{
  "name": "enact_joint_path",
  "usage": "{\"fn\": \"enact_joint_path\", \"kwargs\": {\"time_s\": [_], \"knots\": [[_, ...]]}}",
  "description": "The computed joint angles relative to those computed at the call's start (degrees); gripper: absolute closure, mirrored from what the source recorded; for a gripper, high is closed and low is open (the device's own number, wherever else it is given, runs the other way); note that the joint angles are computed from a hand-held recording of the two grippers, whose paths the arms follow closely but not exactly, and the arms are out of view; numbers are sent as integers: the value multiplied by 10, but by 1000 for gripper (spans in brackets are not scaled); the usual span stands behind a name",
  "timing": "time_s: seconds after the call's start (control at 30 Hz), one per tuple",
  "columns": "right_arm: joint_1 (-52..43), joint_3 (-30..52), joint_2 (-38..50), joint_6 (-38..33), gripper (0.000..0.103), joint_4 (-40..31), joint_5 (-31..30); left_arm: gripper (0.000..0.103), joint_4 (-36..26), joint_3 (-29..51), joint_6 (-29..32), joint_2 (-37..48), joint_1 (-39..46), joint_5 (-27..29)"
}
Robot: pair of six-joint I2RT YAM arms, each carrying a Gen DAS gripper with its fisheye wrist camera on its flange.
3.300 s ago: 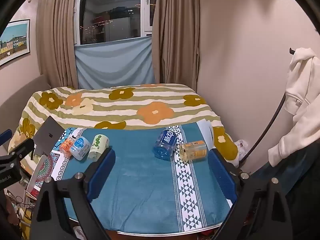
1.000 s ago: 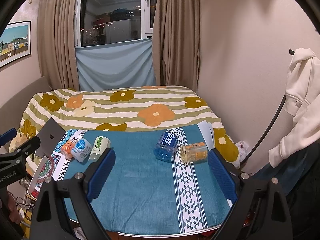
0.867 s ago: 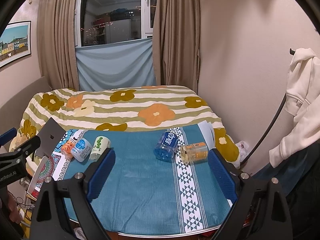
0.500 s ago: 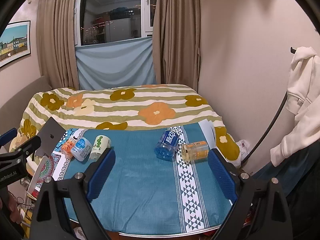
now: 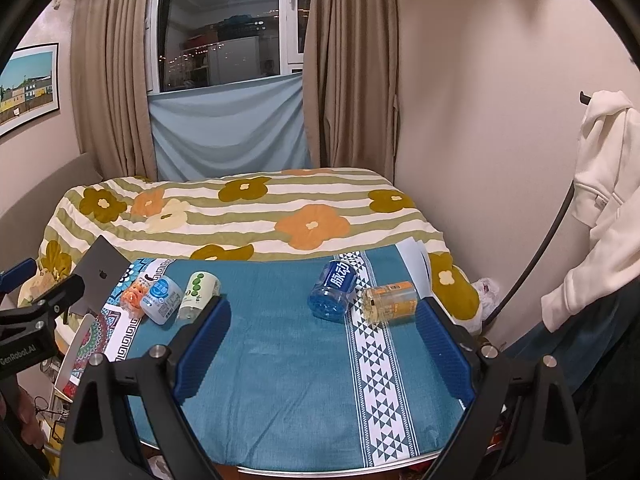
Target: Flip cup upright
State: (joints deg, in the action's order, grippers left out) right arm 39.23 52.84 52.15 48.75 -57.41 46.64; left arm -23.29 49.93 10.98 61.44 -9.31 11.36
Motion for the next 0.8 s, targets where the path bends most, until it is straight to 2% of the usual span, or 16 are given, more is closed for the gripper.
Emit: {"fn": "enact_joint_path", "kwargs": {"time_s": [0.2, 0.33, 0.63, 0.8], "knots": [[-41, -23, -16, -19, 11, 18, -25, 0, -4, 29, 12, 42, -24, -10], [-104, -52, -42, -61, 11, 49, -66, 0, -9, 60, 19, 84, -52, -17], [-289, -135, -77, -204, 11, 152, -185, 0, -36, 196, 6, 262, -148, -35], [-387, -181, -76, -275, 11, 216, -262, 0, -68, 311, 6, 389, -204, -44]]}}
